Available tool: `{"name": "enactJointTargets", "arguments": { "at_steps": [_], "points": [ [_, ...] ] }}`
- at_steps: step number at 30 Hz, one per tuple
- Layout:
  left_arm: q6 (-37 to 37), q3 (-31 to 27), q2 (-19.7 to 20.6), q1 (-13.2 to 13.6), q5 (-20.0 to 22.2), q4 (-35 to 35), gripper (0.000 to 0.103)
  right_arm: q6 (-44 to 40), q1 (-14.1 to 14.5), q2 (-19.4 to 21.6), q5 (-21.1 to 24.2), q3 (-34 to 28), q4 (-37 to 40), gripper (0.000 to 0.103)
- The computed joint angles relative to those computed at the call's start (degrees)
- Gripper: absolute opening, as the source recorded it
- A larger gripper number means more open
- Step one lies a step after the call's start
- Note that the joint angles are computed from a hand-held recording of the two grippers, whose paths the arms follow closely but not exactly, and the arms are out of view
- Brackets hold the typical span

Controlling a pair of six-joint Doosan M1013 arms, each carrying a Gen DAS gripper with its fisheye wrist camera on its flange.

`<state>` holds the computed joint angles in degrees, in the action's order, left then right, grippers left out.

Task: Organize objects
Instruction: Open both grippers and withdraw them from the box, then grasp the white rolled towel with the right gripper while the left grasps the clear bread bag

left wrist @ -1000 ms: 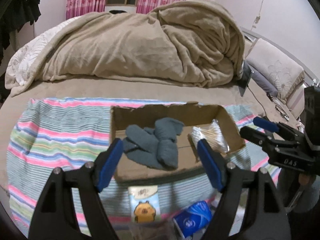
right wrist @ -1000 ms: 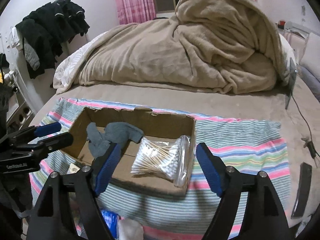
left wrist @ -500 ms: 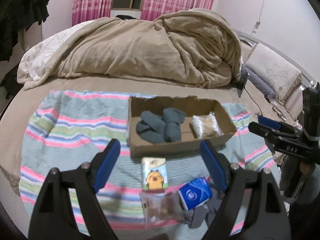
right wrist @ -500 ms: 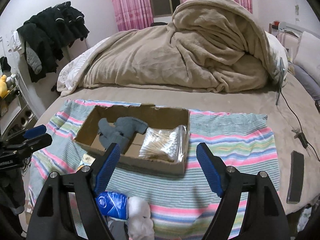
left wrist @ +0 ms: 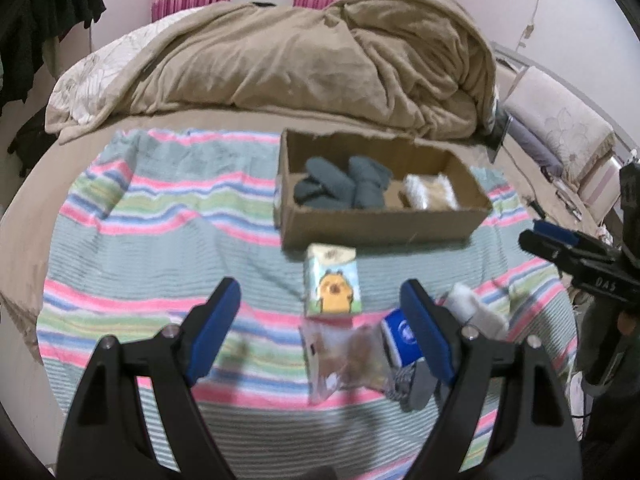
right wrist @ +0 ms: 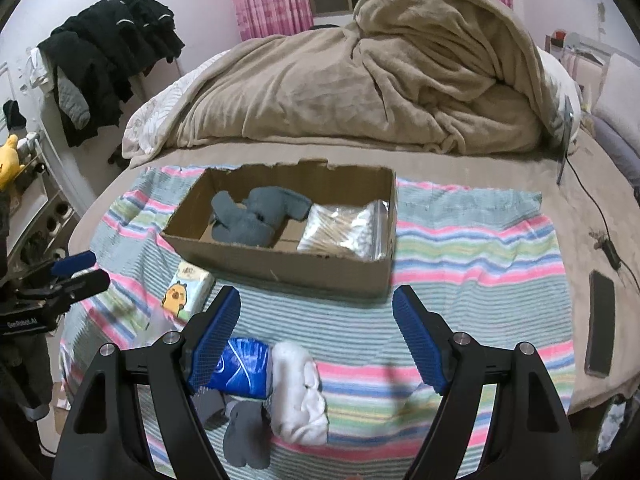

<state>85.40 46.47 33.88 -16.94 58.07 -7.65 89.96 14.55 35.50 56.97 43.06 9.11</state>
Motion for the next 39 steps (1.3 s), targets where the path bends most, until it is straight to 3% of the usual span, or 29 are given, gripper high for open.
{"name": "enactJointTargets", "arguments": {
  "at_steps": [7,28,34,36,39],
  "points": [
    [0.9,1.4,0.3,-0.4,2.7,-1.5,0.084,0.1,-0.1,-0.4,1.1,2.1,0.9,0.081],
    [1.8,-2.8,5.5,-2.2,13.4,0.0,0.084,-2.4,0.0,1.9,6.7,1.5,4.3,0.081],
    [2.6,-2.5,5.8,-3.1,12.7,3.0,0.084,-3.0,0.4,3.5,10.6,0.0,3.7,0.081],
    [2.7,-1.9,5.5,-3.0,11.7,2.4,0.081,-3.3,0.5,3.6,10.7,-0.1,3.4,0.079],
    [3.1,-1.1,5.0,-2.6,10.4,1.0,0.069,-4.3,0.5,3.8,11.3,-0.2,3.8,0.054]
  ]
}}
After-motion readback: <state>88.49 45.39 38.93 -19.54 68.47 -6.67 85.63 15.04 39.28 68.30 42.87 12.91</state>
